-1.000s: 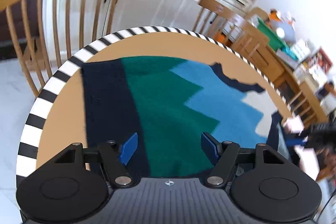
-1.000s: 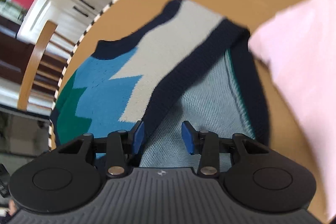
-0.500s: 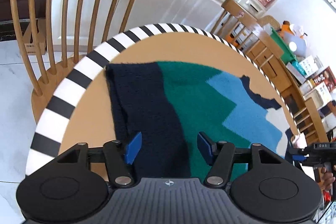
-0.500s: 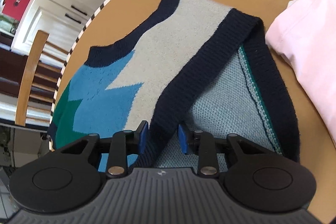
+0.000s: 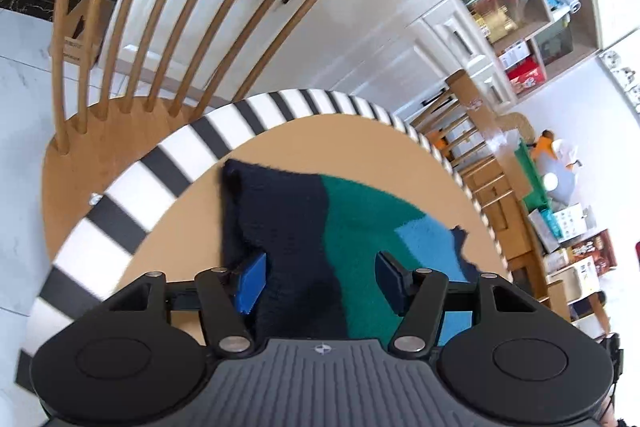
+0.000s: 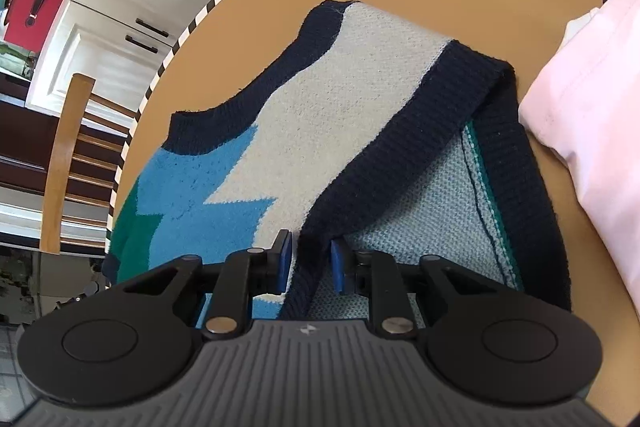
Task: Fold clothes
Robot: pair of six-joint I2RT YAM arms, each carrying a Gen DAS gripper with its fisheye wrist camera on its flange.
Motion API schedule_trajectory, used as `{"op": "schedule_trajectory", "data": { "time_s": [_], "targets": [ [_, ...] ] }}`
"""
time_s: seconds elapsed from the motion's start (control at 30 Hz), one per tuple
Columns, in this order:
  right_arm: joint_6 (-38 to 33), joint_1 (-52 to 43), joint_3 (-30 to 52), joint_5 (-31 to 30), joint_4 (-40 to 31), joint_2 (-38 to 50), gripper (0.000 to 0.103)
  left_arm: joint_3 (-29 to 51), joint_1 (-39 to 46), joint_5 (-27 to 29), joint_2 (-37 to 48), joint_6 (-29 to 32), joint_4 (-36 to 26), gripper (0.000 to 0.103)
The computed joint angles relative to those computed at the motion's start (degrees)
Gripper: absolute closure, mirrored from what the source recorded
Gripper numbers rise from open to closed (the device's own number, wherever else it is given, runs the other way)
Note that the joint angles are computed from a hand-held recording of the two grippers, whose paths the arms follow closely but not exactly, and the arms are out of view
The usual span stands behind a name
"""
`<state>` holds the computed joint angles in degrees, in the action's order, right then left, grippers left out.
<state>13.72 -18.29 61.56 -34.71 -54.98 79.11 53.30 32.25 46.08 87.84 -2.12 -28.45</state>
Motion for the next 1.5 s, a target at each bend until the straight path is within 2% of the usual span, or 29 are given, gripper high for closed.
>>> {"op": "schedule_trajectory", "data": {
  "time_s": [0.07,0.13,0.17,0.2,0.23,0.37,0.4,0.5,0.53,0.6,0.63,0.67,0.7,0.8,0.93,1.0,1.07,1.1,1.13,1.17,1.2,1.23,1.27,1.3,1.37,1.43,1.5],
  "targets": [
    [0.11,0.18,-0.37,0.16,0.73,0.11,0.08,0.68,-1.6,-2.44,0.92,-0.15,-0.22,0.041],
    [2.03,1.05,-1.49,1.32,2.45,-0.02,0.081,-0.15,-3.04,-4.15,0.73,-1.46,2.65,0.044],
    [3.41,1.67,-2.08,2.19,3.44,-0.22,0.088,-0.47,-3.68,-5.12,0.37,-3.11,3.96,0.049],
    [4.13,2.28,-2.47,2.88,4.24,-0.8,0.092,-0.44,-3.87,-4.95,0.18,-5.13,4.84,0.08],
    [3.85,2.52,-2.44,2.87,4.75,-1.73,0.096,-0.51,-3.34,-3.68,-0.48,-6.62,6.15,0.098],
    [3.85,1.25,-0.13,-1.72,6.1,-5.0,0.101,-0.26,-0.26,2.73,-3.13,-13.92,13.56,0.101],
    [4.63,1.02,0.36,-3.06,7.48,-5.69,0.101,-0.3,-0.29,2.93,-3.4,-16.45,16.58,0.101],
    [6.98,3.18,0.14,-0.29,13.79,-6.59,0.101,-0.95,-1.85,0.33,-3.05,-23.98,26.75,0.1],
    [7.89,3.9,-0.01,0.71,14.97,-5.91,0.101,-0.17,-3.01,-1.76,-1.62,-24.43,26.84,0.1],
    [8.6,5.73,0.16,4.25,14.11,-2.63,0.101,5.59,-6.56,-9.63,2.98,-16.72,16.03,0.1],
    [8.25,6.65,0.5,6.57,12.76,-0.84,0.101,7.03,-8.35,-14.01,4.6,-12.71,12.78,0.1],
    [7.95,7.09,0.09,7.98,12.56,0.14,0.101,7.61,-9.97,-18.01,5.77,-9.35,11.18,0.1],
    [7.78,7.34,-0.66,8.92,12.97,0.79,0.101,7.18,-10.52,-19.39,6.11,-8.65,11.81,0.1],
    [8.83,6.67,-1.47,8.1,14.3,1.21,0.101,3.62,-9.59,-17.12,5.43,-15.56,18.5,0.1],
    [10.97,4.74,-3.8,2.91,20.62,-4.4,0.101,0.84,-7.6,-14.83,3.38,-21.49,26.57,0.1],
    [10.57,4.58,-4.77,1.93,21.26,-5.94,0.101,1.55,-7.26,-14.9,3.54,-20.17,24.65,0.1],
    [5.7,5.93,-2.0,5.27,13.12,-2.65,0.094,3.43,-6.98,-14.21,4.32,-15.83,19.37,0.099],
    [3.35,5.67,-0.4,5.6,8.5,-0.55,0.093,3.74,-6.52,-13.48,4.19,-13.9,17.78,0.095],
    [1.67,4.58,0.67,4.87,5.0,0.53,0.092,3.67,-5.89,-12.28,4.04,-11.93,17.16,0.084],
    [-0.23,3.03,1.91,4.5,2.54,0.44,0.091,3.93,-5.61,-11.92,3.32,-9.57,15.86,0.078],
    [-2.33,1.33,3.35,4.31,0.35,0.11,0.089,4.39,-5.5,-11.99,2.33,-7.06,14.16,0.073],
    [-4.56,0.19,5.19,4.82,-0.86,-0.07,0.081,4.82,-5.58,-12.08,1.55,-3.77,12.61,0.073],
    [-6.94,-0.37,7.37,6.66,-0.98,-0.09,0.067,5.72,-6.35,-12.79,0.73,0.13,10.49,0.073],
    [-9.29,0.06,9.44,10.34,0.34,0.28,0.062,6.57,-8.24,-14.0,-0.42,3.67,8.49,0.072],
    [-12.51,2.09,13.2,16.43,4.49,4.26,0.062,8.09,-13.29,-16.17,-2.39,9.11,5.29,0.061],
    [-15.4,3.59,17.24,20.43,7.81,9.55,0.063,10.15,-18.98,-15.34,-2.33,9.7,1.19,0.042],
    [-17.17,5.33,20.63,22.32,9.52,15.73,0.063,10.06,-24.71,-13.65,-1.57,7.85,-0.01,0.042]
  ]
}}
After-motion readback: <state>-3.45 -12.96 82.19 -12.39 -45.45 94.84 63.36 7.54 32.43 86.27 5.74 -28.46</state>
